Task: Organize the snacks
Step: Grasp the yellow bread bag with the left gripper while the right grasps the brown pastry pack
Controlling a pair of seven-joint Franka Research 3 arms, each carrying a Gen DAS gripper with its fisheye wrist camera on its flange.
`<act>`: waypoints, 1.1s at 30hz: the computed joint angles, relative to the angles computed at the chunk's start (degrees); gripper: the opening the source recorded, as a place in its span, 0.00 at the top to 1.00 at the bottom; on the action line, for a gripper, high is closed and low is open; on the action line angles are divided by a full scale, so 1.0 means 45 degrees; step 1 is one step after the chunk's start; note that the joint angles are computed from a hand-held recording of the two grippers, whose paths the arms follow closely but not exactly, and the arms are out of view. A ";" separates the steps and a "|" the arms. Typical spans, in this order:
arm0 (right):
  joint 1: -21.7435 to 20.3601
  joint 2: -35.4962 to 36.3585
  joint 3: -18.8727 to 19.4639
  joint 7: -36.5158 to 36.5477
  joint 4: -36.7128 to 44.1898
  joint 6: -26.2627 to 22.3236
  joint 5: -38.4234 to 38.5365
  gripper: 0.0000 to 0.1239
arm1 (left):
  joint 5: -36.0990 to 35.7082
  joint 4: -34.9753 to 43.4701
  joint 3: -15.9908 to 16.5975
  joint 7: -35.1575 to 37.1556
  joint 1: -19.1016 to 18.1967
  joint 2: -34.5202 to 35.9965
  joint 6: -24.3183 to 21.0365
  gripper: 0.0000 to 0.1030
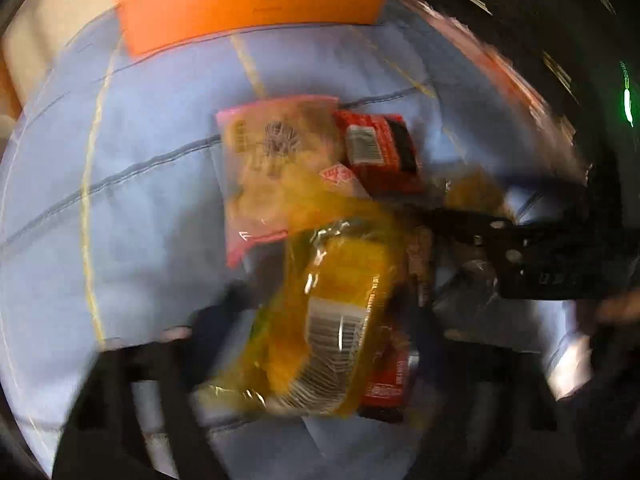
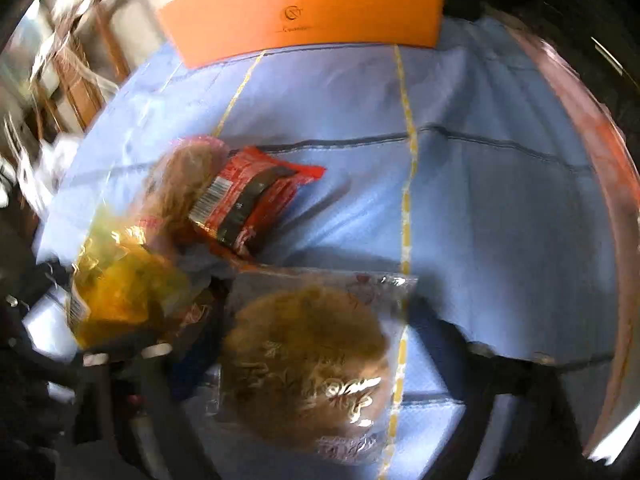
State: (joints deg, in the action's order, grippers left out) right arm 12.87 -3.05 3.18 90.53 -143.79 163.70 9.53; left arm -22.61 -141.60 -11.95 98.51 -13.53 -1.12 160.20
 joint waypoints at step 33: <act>-0.0561 0.6695 -0.1302 0.0625 1.4357 -0.3052 -0.0621 0.41 | 0.8641 1.5368 0.0858 -0.6734 0.1071 0.7506 -0.4624 0.61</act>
State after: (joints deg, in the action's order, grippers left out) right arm 10.34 27.08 -2.68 93.35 -79.18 149.96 6.73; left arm 16.28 -72.44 -8.09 68.20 -8.71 32.65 139.39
